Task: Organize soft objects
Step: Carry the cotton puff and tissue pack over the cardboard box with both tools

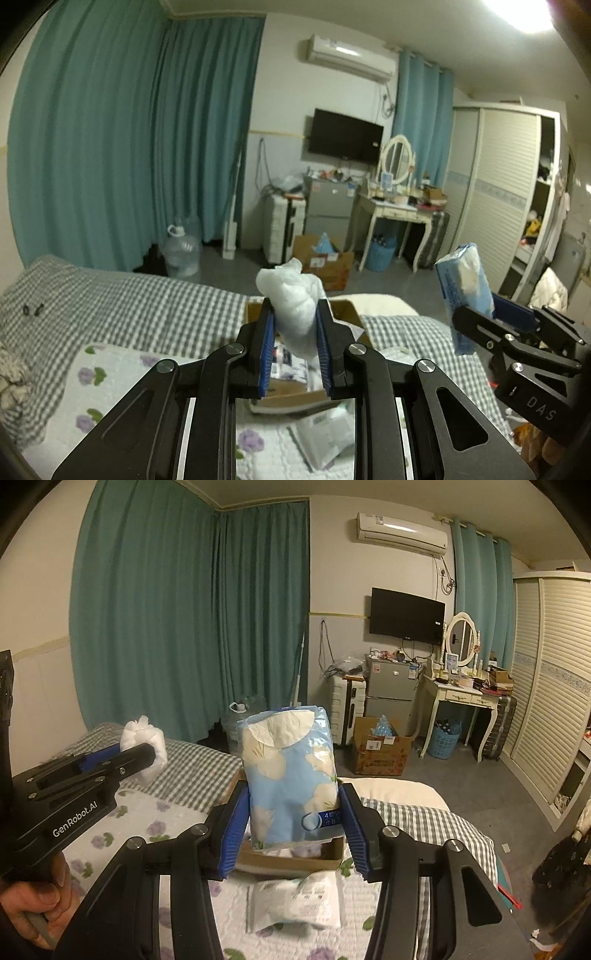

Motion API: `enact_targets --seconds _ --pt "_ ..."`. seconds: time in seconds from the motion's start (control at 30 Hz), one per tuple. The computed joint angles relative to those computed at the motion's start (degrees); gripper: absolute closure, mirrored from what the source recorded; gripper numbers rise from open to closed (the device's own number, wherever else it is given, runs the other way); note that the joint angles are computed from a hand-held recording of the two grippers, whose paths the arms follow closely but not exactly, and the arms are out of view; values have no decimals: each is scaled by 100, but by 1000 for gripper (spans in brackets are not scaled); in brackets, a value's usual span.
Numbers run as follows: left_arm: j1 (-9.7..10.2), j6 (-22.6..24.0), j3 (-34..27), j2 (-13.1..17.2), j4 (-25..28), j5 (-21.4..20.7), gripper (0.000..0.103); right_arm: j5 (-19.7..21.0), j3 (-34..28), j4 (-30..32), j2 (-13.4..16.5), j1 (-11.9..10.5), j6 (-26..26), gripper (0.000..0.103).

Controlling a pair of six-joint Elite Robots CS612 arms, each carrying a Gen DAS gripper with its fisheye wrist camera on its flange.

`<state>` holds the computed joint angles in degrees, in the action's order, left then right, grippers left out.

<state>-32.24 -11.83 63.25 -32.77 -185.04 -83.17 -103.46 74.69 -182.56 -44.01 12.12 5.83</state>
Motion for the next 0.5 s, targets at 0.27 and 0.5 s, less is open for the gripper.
enact_targets --seconds 0.27,0.5 --pt "51 -12 -1116 637 861 -17 83 152 -751 502 511 -169 -6 54" --pt "110 -137 -2373 1351 1885 -32 83 371 -1638 1199 1128 -300 -30 54"
